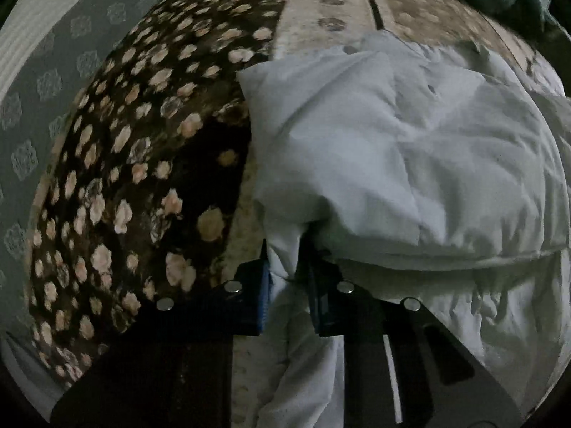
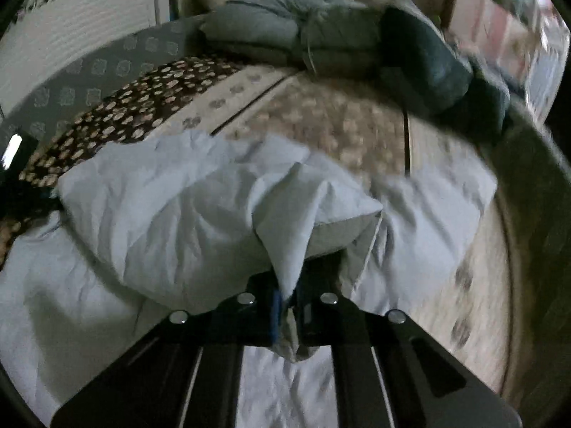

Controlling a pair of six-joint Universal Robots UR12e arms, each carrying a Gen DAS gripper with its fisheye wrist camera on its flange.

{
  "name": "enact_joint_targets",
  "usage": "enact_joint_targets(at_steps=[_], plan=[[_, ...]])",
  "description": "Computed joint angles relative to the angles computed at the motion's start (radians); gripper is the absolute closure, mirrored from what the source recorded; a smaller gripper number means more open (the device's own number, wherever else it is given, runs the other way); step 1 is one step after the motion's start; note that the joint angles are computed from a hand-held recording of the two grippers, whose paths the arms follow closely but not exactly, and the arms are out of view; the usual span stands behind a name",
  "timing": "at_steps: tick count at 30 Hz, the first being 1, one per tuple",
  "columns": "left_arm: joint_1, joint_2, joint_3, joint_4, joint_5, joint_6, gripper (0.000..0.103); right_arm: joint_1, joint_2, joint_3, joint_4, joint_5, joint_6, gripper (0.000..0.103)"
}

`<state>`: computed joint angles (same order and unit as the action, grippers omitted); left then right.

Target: Fold large clothes

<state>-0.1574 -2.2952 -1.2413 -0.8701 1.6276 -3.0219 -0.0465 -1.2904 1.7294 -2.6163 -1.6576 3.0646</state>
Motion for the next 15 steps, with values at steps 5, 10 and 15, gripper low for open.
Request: enact_joint_targets(at_steps=[5,10,15], plan=[[-0.001,0.000,-0.008,0.014,-0.022,0.021,0.083,-0.008,0.096,-0.099,0.095,-0.119,-0.003,0.097],[-0.012,0.000,-0.013,0.019,0.033,0.090,0.068,-0.055,0.138,-0.112,0.221,-0.043,0.115,0.096],[-0.016,0.020,-0.047,0.072,0.107,0.084,0.009,-0.060,0.111,-0.077,0.197,0.000,0.094,0.064]])
